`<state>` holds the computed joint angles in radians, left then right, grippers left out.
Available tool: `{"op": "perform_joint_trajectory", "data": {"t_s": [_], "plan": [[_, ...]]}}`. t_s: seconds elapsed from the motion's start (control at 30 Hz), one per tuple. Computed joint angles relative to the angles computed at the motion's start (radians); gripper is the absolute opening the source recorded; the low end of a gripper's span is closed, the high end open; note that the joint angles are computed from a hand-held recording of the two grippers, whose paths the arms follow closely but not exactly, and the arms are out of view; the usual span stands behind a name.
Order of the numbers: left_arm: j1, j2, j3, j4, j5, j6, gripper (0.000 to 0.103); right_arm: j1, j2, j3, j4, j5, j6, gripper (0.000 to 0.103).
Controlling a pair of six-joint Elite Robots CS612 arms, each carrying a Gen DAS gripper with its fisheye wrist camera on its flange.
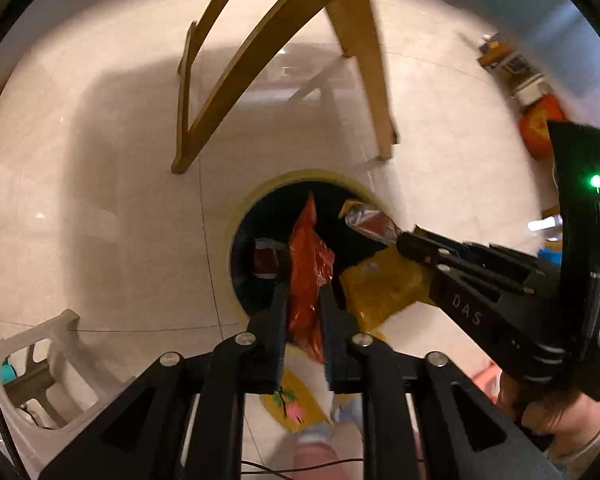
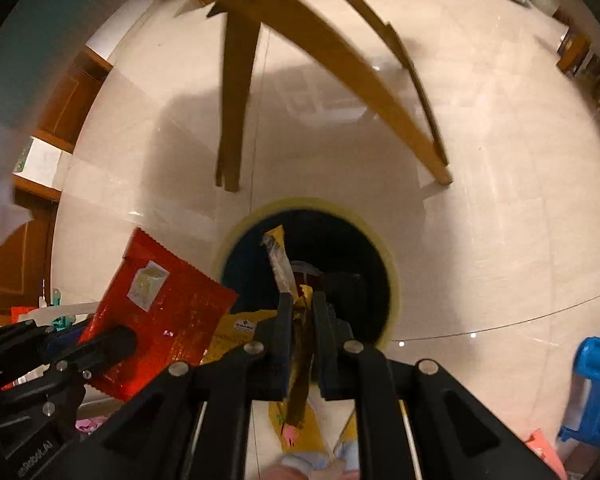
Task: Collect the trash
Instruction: 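Open both grippers to drop the bags into the bin, then raise both open grippers back over the table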
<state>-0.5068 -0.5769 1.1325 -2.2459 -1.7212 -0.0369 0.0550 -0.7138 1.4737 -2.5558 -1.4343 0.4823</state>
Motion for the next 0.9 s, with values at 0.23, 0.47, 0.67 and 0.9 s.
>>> {"op": "perform_joint_trajectory", "data": {"t_s": [0.23, 0.47, 0.67, 0.9], "plan": [[-0.001, 0.062, -0.04, 0.001, 0.028, -0.064, 0.048, -0.007, 0.085, -0.034, 0.002, 0.036, 0.036, 0.041], [0.005, 0.061, -0.052, 0.012, 0.043, -0.065, 0.049, -0.006, 0.079, -0.023, -0.036, 0.029, 0.068, 0.052], [0.01, 0.017, -0.025, -0.005, 0.051, -0.057, 0.049, -0.011, 0.038, -0.006, -0.035, 0.032, 0.063, 0.052], [0.015, -0.054, 0.0, -0.01, 0.044, -0.072, 0.049, -0.014, -0.041, 0.025, -0.023, 0.024, 0.079, 0.052]]}}
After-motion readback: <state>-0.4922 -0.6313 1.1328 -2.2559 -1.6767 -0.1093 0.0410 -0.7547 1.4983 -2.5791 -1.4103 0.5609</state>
